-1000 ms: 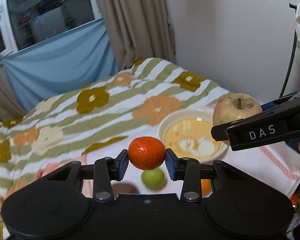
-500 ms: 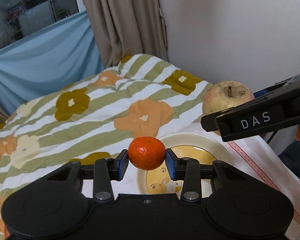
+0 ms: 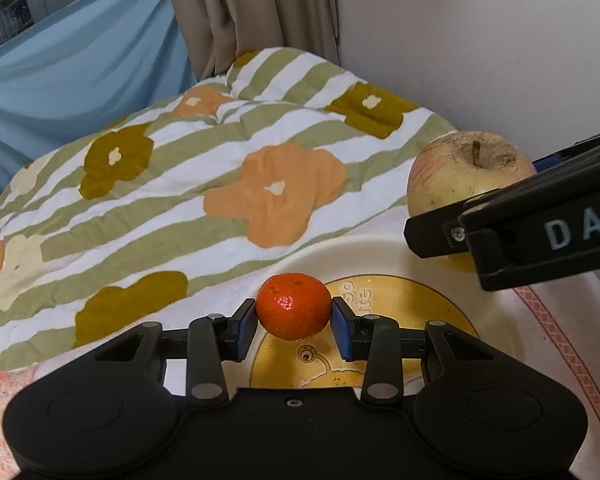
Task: Organize fruits
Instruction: 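Carry the mandarin and apple into the bear bowl and release both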
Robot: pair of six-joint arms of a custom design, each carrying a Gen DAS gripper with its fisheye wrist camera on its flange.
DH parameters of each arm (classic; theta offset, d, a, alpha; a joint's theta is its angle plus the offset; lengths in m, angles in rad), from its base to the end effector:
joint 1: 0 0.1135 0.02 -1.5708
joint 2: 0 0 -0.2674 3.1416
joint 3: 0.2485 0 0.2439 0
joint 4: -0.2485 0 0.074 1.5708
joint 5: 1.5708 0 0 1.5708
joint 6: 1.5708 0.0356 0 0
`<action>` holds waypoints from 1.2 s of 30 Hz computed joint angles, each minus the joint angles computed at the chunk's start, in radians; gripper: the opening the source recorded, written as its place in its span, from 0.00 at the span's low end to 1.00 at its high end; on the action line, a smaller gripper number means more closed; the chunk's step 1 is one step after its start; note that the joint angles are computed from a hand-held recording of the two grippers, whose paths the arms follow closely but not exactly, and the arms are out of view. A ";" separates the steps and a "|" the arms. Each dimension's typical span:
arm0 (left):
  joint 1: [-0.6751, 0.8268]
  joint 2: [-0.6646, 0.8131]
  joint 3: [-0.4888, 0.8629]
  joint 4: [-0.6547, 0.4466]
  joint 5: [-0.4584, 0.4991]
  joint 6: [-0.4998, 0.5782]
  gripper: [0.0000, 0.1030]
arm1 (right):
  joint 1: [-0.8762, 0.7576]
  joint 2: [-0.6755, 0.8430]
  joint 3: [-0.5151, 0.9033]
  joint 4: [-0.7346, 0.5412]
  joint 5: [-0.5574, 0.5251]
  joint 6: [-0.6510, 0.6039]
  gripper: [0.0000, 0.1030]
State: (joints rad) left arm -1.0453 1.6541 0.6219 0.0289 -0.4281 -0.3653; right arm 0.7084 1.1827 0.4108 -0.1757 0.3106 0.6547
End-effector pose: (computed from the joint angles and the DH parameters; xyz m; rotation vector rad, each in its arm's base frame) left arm 0.1493 -0.2281 0.1181 0.6682 2.3530 -0.0574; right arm 0.1537 0.1173 0.1515 0.0580 2.4645 0.2002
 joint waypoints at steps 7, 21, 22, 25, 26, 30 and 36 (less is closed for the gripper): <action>-0.001 0.105 0.034 0.037 -0.010 0.003 0.43 | -0.032 0.019 -0.023 0.051 -0.050 -0.041 0.88; -0.059 -0.051 -0.028 -0.104 -0.068 -0.083 0.82 | -0.027 0.043 -0.037 0.084 -0.055 -0.090 0.88; -0.066 -0.070 -0.038 -0.118 -0.075 -0.094 0.82 | -0.018 0.047 -0.043 0.095 -0.052 -0.095 0.88; -0.085 -0.106 -0.051 -0.149 -0.090 -0.113 0.82 | 0.008 0.085 -0.055 0.143 -0.042 -0.110 0.88; -0.090 -0.117 -0.055 -0.159 -0.093 -0.119 0.82 | 0.020 0.102 -0.058 0.163 -0.037 -0.118 0.88; -0.096 -0.150 -0.068 -0.198 -0.099 -0.157 0.82 | 0.069 0.192 -0.058 0.244 -0.022 -0.170 0.88; -0.126 -0.195 -0.103 -0.258 -0.105 -0.231 0.82 | 0.094 0.300 -0.060 0.355 -0.025 -0.224 0.88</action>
